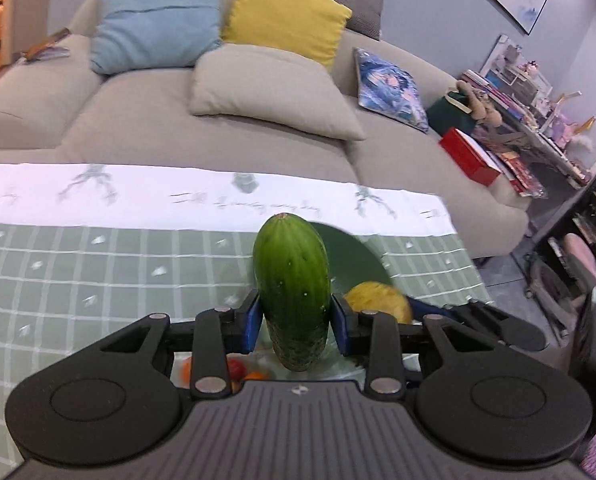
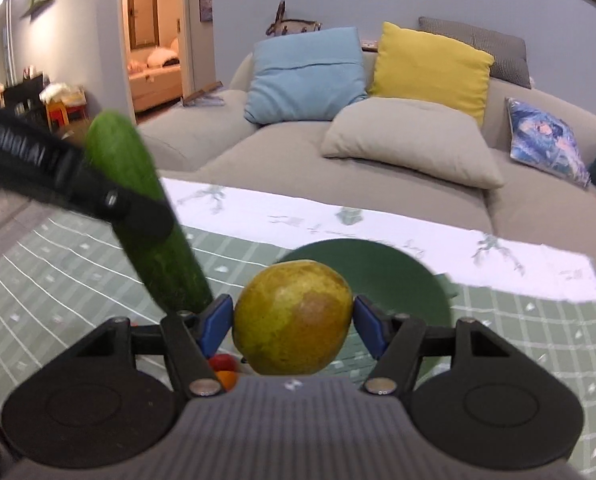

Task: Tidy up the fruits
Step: 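Lift the cucumber and pear with both tools toward the green colander, then lower both fruits into the colander and open both tools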

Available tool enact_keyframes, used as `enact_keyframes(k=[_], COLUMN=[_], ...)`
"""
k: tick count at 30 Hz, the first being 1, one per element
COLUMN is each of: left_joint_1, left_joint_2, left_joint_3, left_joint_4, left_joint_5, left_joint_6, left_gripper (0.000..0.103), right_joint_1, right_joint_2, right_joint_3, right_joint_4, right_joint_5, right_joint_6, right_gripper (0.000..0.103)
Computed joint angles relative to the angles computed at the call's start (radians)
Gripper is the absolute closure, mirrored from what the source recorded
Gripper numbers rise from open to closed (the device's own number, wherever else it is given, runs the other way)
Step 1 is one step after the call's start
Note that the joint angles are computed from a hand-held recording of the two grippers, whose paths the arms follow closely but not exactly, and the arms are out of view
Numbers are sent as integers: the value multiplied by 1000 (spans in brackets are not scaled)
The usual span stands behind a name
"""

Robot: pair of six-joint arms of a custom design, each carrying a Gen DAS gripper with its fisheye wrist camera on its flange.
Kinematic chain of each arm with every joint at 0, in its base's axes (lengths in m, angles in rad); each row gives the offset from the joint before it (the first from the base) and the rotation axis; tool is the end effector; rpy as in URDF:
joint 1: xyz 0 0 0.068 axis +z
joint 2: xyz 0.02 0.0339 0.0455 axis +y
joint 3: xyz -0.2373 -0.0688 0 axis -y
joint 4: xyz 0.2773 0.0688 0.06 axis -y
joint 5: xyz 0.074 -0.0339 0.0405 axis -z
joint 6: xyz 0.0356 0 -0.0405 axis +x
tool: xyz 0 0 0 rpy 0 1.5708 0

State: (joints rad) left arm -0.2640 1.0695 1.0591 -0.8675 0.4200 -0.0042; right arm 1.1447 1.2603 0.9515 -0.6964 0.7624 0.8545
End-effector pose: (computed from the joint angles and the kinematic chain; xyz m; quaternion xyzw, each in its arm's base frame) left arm 0.2394 -0.0797 0.2968 0.1894 0.9030 -0.2387 0.3029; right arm 0.1395 0.2479 0.2281 -0.0262 0.8970 0.0247 0.4406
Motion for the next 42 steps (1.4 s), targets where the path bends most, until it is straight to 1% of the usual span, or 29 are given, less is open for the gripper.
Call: enact_keyframes(k=[3,7,9,13,19,21,25,27,29,34,40,41,42], left_joint_1=[-65,-127,-140,-138,-142,-143,-146,-144,-140,-135,-148,-150,-152], left_joint_2=[102,224,293,380,505,542,607,609,618,667,693,697,695], left_joint_3=[34,66,92,123,195,217,245,224,226,262,276,285,285], left_joint_4=[57,92,96,86,58,55,55,94,108,112,124,115,111], left_joint_5=[-20,-65,-71,-70,-60,-61,-60,-60,-54,-60,-105,-111,-120], left_joint_6=[-25,-34,-42,-20,1,5,-3,-9,-25,-46,-32,-25,-19], left_gripper=[63,63,63,63,63,63,63,62,62,60,56,54,49], right_joint_1=[-71,-181,-239,-335,-442,-466,-489,-499,-506,-521,-528,-530,-531], right_joint_2=[-33,-40,-29,10,118,152,202,219,233,259,279,283,288], right_joint_3=[-39,-87,-101,-107,-71,-60,-39,-33,-29,-26,-29,-26,-22], right_joint_4=[12,68,98,131,162,170,188,198,207,223,243,242,243], right_joint_5=[-58,-164,-231,-338,-451,-470,-494,-502,-505,-517,-518,-518,-515], right_joint_6=[-76,-178,-224,-305,-436,-470,-493,-503,-509,-520,-521,-525,-529], right_gripper=[40,40,40,40,40,40,40,40,40,40,40,40,40])
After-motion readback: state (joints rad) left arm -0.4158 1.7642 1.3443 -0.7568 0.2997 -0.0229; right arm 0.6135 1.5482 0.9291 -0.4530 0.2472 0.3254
